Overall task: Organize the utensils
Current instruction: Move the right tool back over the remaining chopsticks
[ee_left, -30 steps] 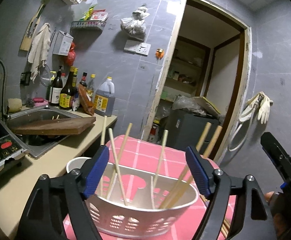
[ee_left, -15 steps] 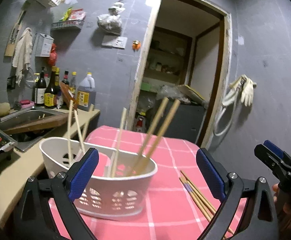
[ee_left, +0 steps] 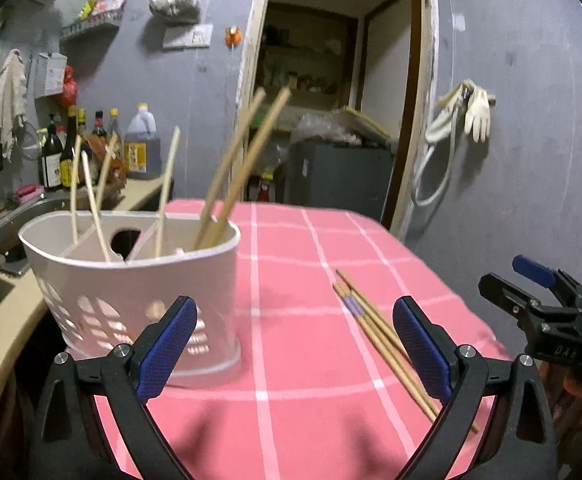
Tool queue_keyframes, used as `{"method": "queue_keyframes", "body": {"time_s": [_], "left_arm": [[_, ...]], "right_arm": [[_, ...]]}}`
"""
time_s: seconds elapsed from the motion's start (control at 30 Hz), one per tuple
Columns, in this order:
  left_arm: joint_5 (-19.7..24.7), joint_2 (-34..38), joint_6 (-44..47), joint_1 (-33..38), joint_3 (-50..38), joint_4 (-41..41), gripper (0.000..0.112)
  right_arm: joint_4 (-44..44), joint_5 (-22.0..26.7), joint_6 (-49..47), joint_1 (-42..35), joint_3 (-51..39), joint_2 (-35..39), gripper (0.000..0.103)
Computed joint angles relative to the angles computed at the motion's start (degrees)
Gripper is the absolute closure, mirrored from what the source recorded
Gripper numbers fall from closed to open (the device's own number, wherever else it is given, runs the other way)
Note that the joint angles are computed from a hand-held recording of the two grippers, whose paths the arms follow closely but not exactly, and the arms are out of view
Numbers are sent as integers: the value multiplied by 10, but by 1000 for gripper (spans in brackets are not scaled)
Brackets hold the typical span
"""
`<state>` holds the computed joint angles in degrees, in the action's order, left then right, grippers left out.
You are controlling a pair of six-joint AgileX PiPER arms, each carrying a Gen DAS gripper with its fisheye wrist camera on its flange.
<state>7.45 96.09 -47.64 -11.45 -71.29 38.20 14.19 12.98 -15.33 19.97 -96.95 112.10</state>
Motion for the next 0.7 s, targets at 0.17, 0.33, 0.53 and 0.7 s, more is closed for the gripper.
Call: {"method": "queue_keyframes", "body": {"time_s": [0.17, 0.33, 0.53, 0.7], "left_arm": [[59, 42, 149, -11, -49, -154, 16], [114, 80, 263, -10, -103, -270, 16], [191, 128, 319, -8, -177, -327, 17], [266, 176, 346, 3, -251, -372, 17]], "right_arm": [[-3, 67, 4, -13, -40, 29, 0], [-21, 152, 17, -19, -113, 72, 10], [-2, 276, -13, -25, -235, 142, 31], [-3, 379, -18, -26, -357, 210, 46]]}}
